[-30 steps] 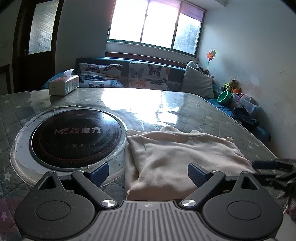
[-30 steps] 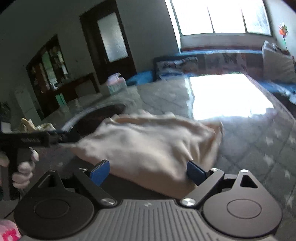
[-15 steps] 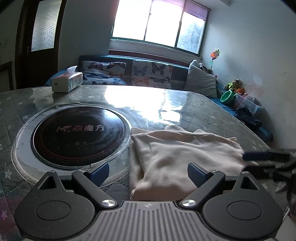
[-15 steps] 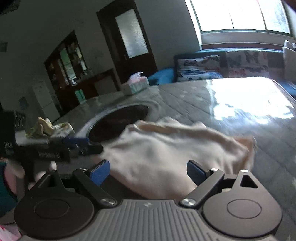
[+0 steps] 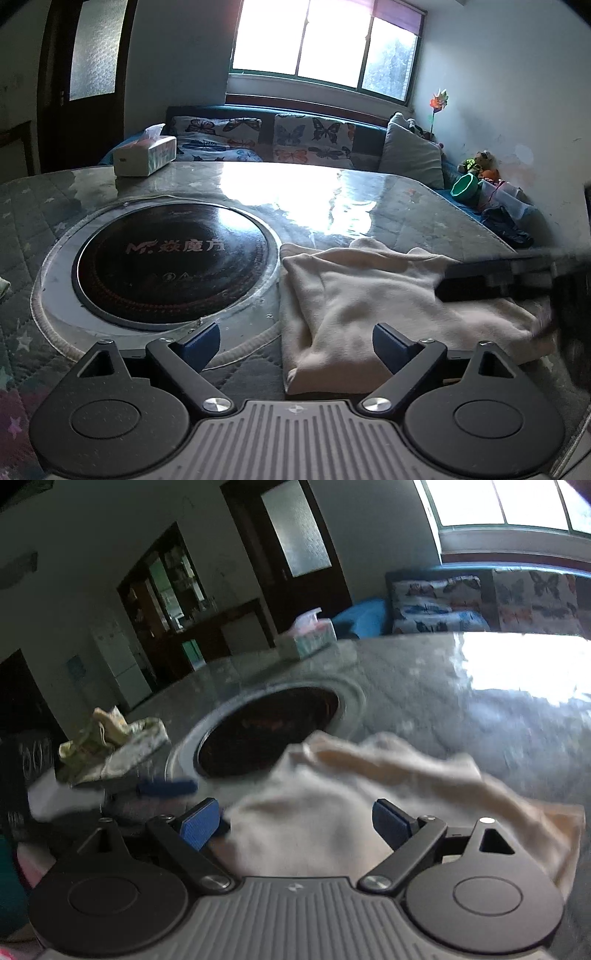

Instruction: Fold clothes

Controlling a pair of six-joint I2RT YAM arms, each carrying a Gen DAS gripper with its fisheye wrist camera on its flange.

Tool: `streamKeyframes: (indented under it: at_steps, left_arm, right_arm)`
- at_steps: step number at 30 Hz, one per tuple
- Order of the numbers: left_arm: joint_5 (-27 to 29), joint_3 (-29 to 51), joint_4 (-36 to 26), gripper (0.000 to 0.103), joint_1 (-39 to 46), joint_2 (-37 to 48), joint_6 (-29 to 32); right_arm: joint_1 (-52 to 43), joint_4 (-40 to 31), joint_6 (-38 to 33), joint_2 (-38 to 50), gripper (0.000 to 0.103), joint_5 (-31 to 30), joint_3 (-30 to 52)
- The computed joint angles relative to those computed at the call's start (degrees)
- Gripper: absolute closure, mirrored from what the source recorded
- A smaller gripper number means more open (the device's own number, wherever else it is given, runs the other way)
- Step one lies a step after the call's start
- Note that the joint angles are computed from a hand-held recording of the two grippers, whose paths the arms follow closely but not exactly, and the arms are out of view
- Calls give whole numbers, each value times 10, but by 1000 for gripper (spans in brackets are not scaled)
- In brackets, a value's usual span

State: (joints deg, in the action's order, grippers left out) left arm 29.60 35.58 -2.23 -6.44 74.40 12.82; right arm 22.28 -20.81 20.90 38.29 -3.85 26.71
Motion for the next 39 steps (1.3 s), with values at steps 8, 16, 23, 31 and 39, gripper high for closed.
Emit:
streamKeyframes:
  at_steps: [8,16,23,31,39]
  left_arm:
    - [-9,6,-4,18,-8,20,5]
    - [-7,8,-12,21,-5,29,7]
    - [-7,6,-12,21,-7,27,5]
    - [-6,6,-14,21,-8,26,10]
    - [1,15,-23,22,1,27,11]
  right_arm:
    - [-66,99,-8,183,15,-76,36]
    - [-71,108,-23,224,15,-74,63]
    - [-61,143,-22,297,15,-84,96]
    - [-57,164,-23,345,15,-86,114]
    - [-30,85,-57,249,15,-40,109]
